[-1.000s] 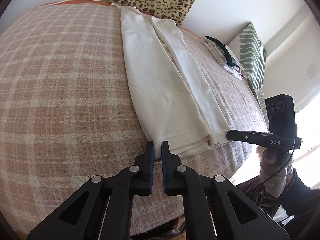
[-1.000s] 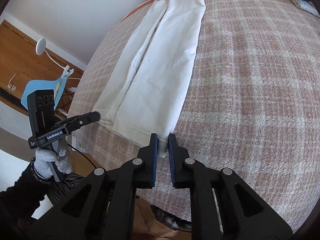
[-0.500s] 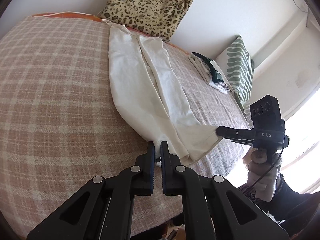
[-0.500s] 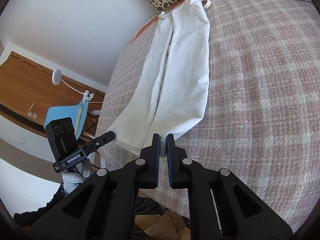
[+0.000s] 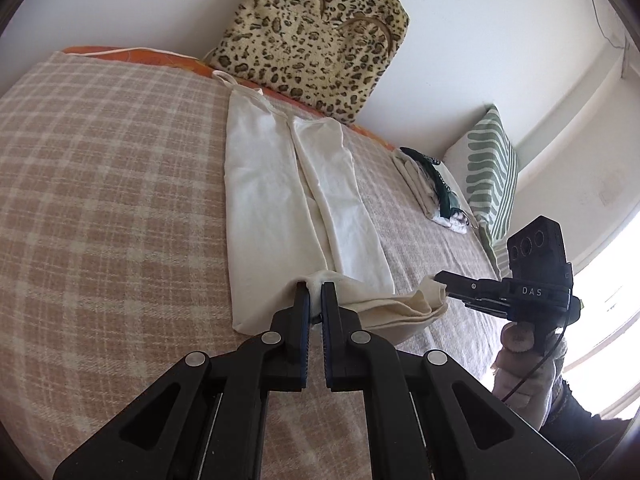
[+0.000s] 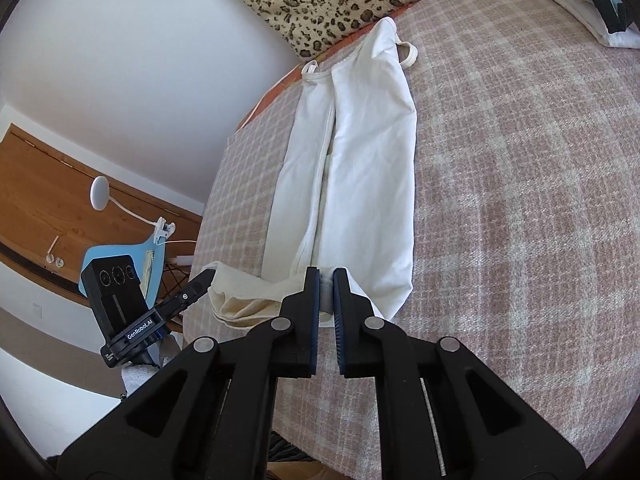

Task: Fold small clothes
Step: 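Lift the hem with both grippers and fold it toward the straps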

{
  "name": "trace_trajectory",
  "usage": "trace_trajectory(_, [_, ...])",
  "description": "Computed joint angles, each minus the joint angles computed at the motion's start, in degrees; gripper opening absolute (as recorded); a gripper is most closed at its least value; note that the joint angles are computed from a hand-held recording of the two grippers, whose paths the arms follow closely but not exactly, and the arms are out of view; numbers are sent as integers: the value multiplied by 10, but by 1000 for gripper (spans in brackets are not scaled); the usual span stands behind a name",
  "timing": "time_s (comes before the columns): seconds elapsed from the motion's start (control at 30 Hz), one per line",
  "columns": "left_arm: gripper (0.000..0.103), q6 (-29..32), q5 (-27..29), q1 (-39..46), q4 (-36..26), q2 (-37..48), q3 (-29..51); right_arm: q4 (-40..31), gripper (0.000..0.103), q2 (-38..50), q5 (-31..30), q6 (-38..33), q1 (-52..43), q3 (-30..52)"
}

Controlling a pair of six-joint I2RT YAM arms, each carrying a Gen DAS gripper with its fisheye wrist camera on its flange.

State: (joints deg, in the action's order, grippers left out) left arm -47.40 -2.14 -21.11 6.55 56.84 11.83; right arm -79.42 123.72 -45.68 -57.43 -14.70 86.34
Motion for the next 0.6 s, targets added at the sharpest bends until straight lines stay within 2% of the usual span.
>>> trace_trajectory(0.27, [4,25,39,60,68,113,24,97,8,5,4,104,53,-8])
trace_trajectory(0.6, [4,28,54,91,104,205,63,150,8,35,18,182,79,21])
